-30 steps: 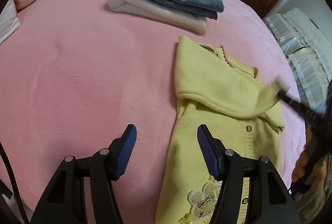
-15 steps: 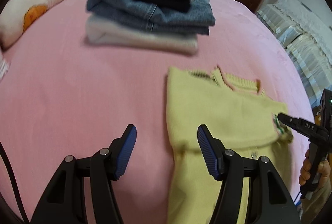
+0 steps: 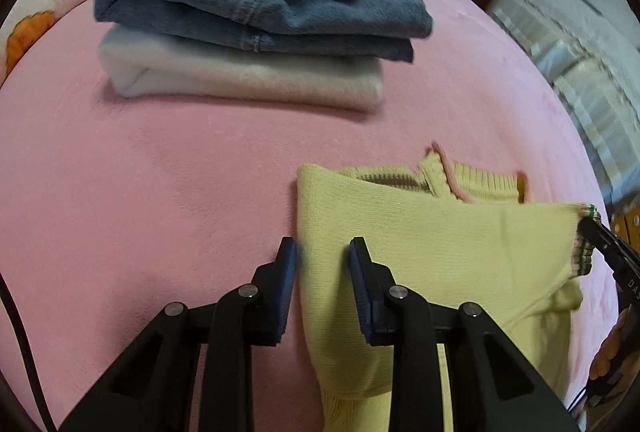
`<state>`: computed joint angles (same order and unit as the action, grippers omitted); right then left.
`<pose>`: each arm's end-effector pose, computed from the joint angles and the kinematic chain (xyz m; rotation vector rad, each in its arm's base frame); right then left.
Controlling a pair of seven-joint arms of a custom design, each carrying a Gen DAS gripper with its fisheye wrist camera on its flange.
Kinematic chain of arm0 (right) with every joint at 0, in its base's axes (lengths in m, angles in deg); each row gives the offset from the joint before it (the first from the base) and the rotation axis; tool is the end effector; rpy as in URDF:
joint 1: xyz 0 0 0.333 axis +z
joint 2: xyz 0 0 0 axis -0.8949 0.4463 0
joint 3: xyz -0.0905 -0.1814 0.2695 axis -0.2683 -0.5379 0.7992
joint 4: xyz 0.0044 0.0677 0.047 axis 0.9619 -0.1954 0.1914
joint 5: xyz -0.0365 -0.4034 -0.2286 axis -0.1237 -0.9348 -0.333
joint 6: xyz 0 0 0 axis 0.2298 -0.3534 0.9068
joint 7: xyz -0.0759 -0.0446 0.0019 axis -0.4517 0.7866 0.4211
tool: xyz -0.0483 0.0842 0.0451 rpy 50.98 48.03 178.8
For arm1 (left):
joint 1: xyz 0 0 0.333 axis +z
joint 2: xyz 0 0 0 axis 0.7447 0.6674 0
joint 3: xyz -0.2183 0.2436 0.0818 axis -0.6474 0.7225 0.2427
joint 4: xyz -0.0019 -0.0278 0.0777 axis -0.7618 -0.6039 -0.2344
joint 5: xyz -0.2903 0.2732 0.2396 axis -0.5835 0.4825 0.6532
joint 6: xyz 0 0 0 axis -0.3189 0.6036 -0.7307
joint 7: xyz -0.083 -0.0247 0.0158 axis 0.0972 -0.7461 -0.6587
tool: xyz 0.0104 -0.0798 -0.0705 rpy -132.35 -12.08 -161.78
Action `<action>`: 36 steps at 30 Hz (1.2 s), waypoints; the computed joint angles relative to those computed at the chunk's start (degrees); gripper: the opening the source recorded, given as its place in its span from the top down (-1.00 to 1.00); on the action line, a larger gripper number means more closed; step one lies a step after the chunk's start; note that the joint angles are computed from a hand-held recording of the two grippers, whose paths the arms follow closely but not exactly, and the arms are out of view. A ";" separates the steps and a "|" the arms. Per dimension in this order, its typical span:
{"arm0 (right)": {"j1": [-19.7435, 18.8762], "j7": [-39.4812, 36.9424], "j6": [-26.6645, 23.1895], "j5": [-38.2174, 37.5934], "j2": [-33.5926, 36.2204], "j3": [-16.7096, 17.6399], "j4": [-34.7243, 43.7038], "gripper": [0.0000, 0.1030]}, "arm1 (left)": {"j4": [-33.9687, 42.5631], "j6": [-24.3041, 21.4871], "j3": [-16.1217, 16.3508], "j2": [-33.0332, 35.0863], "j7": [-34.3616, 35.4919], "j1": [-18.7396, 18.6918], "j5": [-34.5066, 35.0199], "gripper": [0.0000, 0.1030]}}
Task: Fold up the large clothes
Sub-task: 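Grasp the folded cuff with the right tool and lift it, then lay the cuff along the cardigan side with the right tool and release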
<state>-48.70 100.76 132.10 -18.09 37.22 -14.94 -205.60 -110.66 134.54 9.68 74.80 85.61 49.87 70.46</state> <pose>0.5864 0.1498 0.3790 -2.0765 1.3564 -0.3717 0.5744 -0.0083 0.3398 -2.3150 1.6387 -0.6904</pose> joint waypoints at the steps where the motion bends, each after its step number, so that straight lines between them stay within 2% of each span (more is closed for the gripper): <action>1: 0.01 -0.38 0.56 0.26 0.68 0.01 0.55 0.77 | 0.16 0.04 -0.01 0.30 0.11 -0.07 -1.01 0.50; 2: -0.06 2.69 1.03 -3.35 2.19 -0.22 1.47 0.77 | 0.37 -0.26 -0.08 0.65 -0.55 -0.03 -0.95 0.50; 3: 0.05 8.85 0.60 -10.31 3.99 -1.00 2.39 0.76 | 0.54 -0.47 -0.16 0.98 -2.08 0.10 0.62 0.49; 6: 1.71 25.41 -4.14 -28.29 8.17 -4.67 5.20 0.66 | 0.98 -1.53 -0.33 1.54 -6.45 0.55 6.16 0.43; 7: 1.15 28.13 -5.35 -30.53 8.54 -4.49 5.54 0.64 | 1.07 -1.82 -0.40 1.49 -6.48 0.65 6.21 0.42; 10: -1.30 28.46 -5.24 -26.48 6.56 -2.39 4.04 0.49 | 0.72 -3.00 -0.12 0.02 -6.15 1.04 5.11 0.39; 11: -1.57 29.03 -4.65 -26.26 5.81 -2.19 3.42 0.34 | 0.14 -2.87 0.10 -0.90 -6.12 1.12 4.45 0.39; 12: -2.01 28.43 -3.48 -24.87 4.54 -1.76 2.25 0.29 | -0.41 -2.45 0.32 -1.79 -5.84 0.98 3.40 0.39; 14: -3.02 22.53 -2.47 -17.54 1.95 -0.42 0.31 0.30 | -1.97 -1.49 0.74 -3.98 -6.12 0.59 2.73 0.39; 17: -2.55 12.84 -4.09 -5.67 -0.27 0.24 -0.22 0.30 | -4.14 -0.06 0.58 -6.74 -9.43 -0.20 5.59 0.39; 21: -0.12 6.21 -6.60 2.18 -1.75 0.46 -0.52 0.30 | -6.26 4.54 0.45 -7.90 -10.17 -3.80 6.28 0.37; 23: 1.48 2.10 -7.51 6.10 -1.26 1.00 -0.07 0.30 | -6.47 6.81 -1.83 -6.84 -14.94 -2.86 12.23 0.35; 24: 2.05 1.74 -7.20 6.22 -1.11 1.29 -0.18 0.30 | -6.01 6.58 -3.42 -6.01 -18.42 -1.40 16.18 0.35; 25: 2.60 2.00 -6.98 5.37 -0.42 1.61 0.15 0.30 | -5.24 5.91 -3.30 -4.94 -18.60 -1.94 16.11 0.35; 27: 3.48 3.46 -6.71 3.00 1.87 2.22 1.03 0.30 | -3.32 4.08 -0.11 -2.28 -11.19 -6.57 6.39 0.35; 28: 3.78 5.26 -6.15 0.83 2.76 2.40 1.22 0.30 | -2.31 2.59 0.57 -1.07 -9.03 -7.49 3.53 0.35; 29: 3.99 7.56 -5.24 -2.12 3.70 2.34 1.37 0.32 | -1.79 2.31 -0.35 -0.12 -9.56 -6.40 4.69 0.35; 31: 3.91 10.98 -2.82 -6.24 4.74 1.99 0.98 0.56 | -1.83 3.62 -1.08 0.75 -9.00 -5.42 6.41 0.35; 33: 3.38 14.08 -0.64 -9.04 4.96 1.46 0.36 0.75 | -2.06 4.36 -1.54 0.91 -5.90 -4.73 4.46 0.33; 34: 3.40 19.55 0.99 -14.37 5.00 -0.09 -0.26 0.80 | -2.37 4.99 -1.67 0.86 -3.59 -4.45 2.20 0.33; 35: 2.62 21.41 1.19 -15.69 5.11 -0.51 -0.32 0.90 | -2.58 5.33 -1.74 0.75 -0.57 -4.28 -1.05 0.38; 36: 1.74 21.74 1.12 -15.40 5.30 -0.40 -0.22 0.97 | -2.73 5.70 -1.83 0.70 5.41 -4.42 -7.98 0.47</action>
